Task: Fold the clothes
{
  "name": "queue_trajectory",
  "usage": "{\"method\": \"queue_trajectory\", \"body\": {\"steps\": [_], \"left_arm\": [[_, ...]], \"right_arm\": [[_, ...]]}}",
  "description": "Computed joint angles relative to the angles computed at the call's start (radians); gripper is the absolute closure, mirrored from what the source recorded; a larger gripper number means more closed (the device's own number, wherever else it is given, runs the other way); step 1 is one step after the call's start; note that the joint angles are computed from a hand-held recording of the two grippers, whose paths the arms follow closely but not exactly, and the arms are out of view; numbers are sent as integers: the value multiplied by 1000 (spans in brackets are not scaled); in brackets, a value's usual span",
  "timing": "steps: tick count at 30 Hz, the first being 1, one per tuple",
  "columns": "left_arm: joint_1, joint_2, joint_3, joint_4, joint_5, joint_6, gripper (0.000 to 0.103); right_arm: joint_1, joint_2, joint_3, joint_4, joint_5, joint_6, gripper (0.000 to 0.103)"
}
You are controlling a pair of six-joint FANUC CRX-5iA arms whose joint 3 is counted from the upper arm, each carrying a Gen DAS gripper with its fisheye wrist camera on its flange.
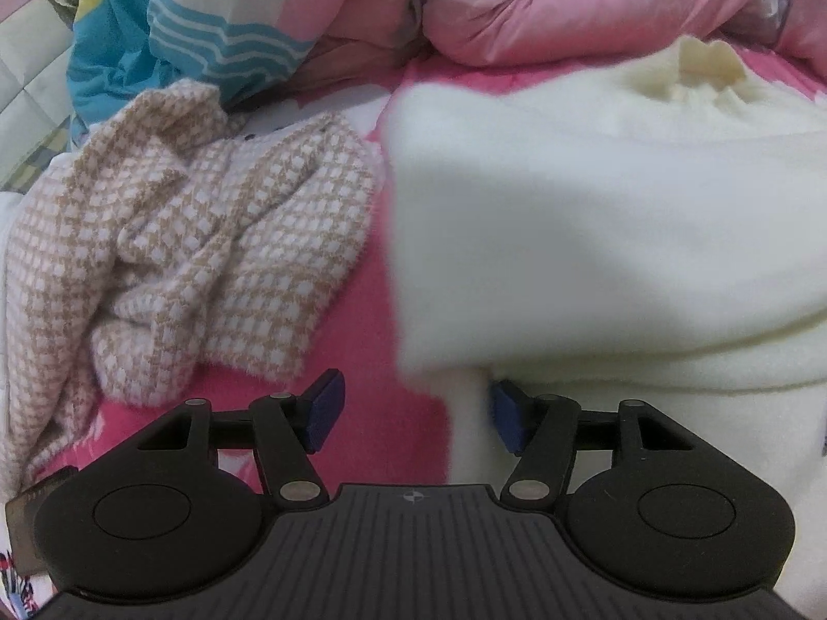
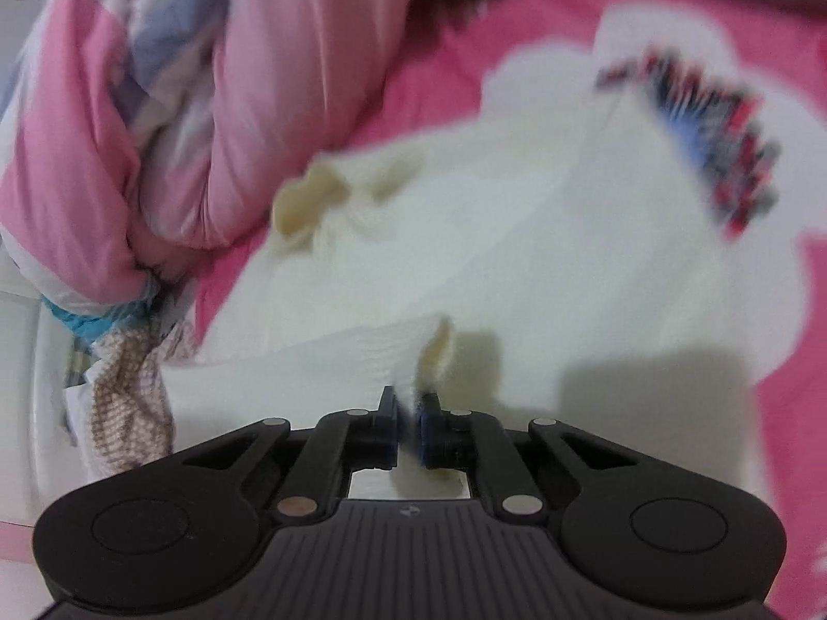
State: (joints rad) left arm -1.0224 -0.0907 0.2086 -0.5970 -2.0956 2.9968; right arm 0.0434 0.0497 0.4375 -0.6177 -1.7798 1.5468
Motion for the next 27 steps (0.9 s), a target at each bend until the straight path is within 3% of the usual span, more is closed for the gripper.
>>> {"method": "queue_trajectory", "body": {"steps": [4,9,21,27], "left_arm": [[-4,-13,-14,-2,7,16,32],[-4,-42,-16,5,20,67,32],[-6,-82,-43,61,77,70,32],[-92,-105,41,12,40,134,33]], "right_arm": [[-12,28,52,83,14,3,96],[17,38,39,155,23,43,96],[17,42,72,177,55,93,97],[12,35,72,176,47,104,97]]}}
